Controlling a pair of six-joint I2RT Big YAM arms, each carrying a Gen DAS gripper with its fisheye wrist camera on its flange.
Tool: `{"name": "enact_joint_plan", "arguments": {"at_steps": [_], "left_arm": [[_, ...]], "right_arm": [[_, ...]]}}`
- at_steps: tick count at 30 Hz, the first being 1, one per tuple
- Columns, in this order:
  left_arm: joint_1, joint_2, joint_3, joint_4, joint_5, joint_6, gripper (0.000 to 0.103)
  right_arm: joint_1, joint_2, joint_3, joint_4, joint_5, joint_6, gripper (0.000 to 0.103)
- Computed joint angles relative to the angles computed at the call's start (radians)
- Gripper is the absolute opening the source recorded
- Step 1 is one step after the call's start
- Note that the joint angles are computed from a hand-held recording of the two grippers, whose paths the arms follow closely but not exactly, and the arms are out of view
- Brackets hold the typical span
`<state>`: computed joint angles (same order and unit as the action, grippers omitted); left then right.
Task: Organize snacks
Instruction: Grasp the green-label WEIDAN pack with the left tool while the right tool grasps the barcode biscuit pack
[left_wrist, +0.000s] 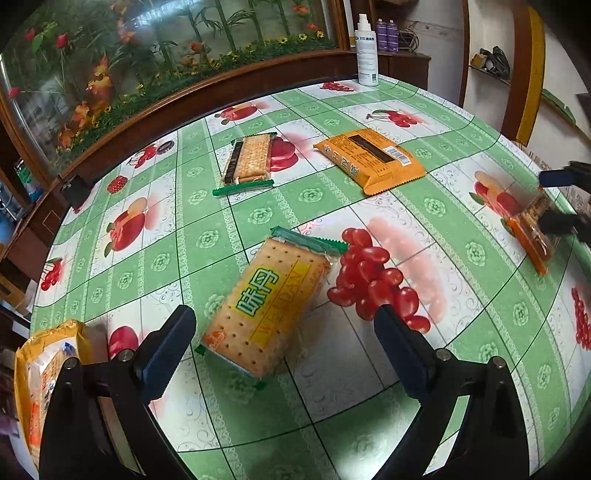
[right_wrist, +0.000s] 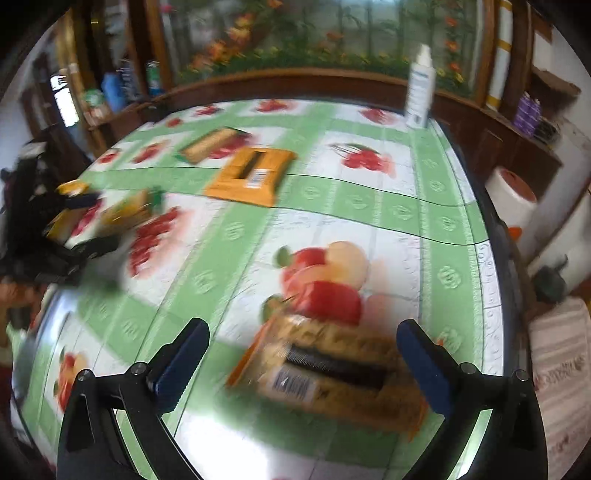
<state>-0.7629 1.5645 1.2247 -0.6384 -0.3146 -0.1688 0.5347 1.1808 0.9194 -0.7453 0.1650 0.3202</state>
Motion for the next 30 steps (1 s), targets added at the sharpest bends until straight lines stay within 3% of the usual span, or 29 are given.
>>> {"name": "enact_joint_plan", "arguments": {"at_steps": [5, 7, 11, 13, 14, 17, 19, 25, 30], "left_arm": [[0.014, -0.007, -0.002, 0.003, 0.020, 0.002, 0.098], [0.022, -0.009, -0.004, 0.003, 0.026, 0.000, 0.098], [0.032, 0.007, 0.009, -0.018, 0.043, 0.012, 0.098], [0.030, 0.010, 0.009, -0.015, 0.043, 0.022, 0.098], [0.030, 0.012, 0.011, -0.016, 0.046, 0.023, 0.098], [0.029, 0.010, 0.011, -0.009, 0.059, 0.024, 0.098], [0.031, 0.011, 0.012, 0.000, 0.067, 0.026, 0.098], [0.033, 0.052, 0.050, -0.011, 0.047, 0.050, 0.098], [0.041, 0.094, 0.084, -0.022, 0.035, 0.061, 0.098]], "right_arm": [[-0.135, 0.038, -0.008, 0.038, -0.171, 0.141, 0.103], [-0.153, 0.018, -0.042, 0.053, -0.199, 0.186, 0.103], [-0.112, -0.080, -0.117, 0.072, -0.237, 0.229, 0.103], [-0.070, -0.103, -0.132, 0.068, -0.264, 0.209, 0.103], [-0.033, -0.106, -0.130, 0.049, -0.246, 0.182, 0.103], [0.072, -0.082, -0.098, -0.029, -0.056, 0.128, 0.103], [0.107, -0.066, -0.086, -0.049, 0.019, 0.106, 0.103], [0.145, -0.036, -0.078, -0.060, 0.091, 0.094, 0.103], [0.139, -0.016, -0.077, -0.045, 0.092, 0.085, 0.103]]}}
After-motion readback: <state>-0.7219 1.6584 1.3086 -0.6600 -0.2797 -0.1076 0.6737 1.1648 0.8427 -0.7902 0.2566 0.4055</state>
